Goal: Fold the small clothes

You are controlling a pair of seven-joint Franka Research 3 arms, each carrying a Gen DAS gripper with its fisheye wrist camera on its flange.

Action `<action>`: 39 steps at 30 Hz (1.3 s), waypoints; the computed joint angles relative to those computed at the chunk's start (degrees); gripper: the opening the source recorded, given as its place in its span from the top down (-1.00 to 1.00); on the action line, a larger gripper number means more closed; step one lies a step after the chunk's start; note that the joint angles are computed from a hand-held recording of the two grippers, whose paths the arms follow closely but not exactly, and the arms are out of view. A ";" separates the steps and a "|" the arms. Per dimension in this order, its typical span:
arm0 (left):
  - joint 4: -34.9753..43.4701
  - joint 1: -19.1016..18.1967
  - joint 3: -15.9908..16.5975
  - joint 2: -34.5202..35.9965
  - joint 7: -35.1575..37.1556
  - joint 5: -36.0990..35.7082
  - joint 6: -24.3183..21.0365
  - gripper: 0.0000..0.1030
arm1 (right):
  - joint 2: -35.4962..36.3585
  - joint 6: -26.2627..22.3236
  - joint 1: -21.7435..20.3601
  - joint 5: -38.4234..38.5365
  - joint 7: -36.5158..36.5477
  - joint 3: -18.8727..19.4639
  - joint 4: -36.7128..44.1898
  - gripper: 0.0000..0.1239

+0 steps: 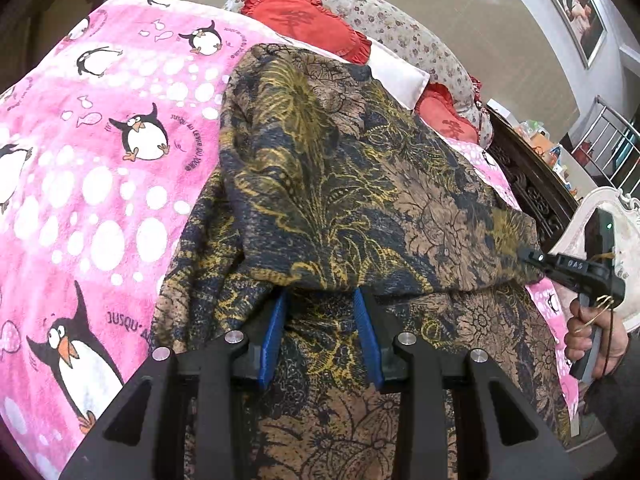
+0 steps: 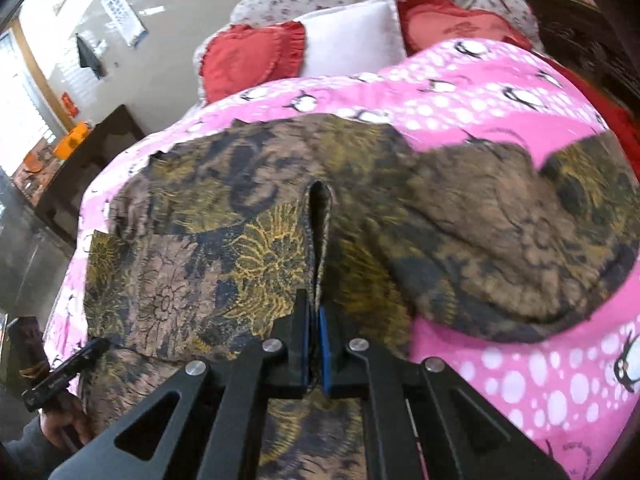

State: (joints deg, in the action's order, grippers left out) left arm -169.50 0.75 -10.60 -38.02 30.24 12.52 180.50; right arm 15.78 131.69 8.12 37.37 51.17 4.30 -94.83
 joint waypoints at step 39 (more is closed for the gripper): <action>16.38 4.52 0.47 7.98 -0.83 12.05 -16.82 0.55 | 0.87 6.56 2.87 -8.48 4.10 1.32 0.27 -0.08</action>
State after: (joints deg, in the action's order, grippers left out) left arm -153.12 5.27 -10.13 -30.04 29.42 24.57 163.68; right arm 16.65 138.25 11.00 28.90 55.26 5.62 -94.55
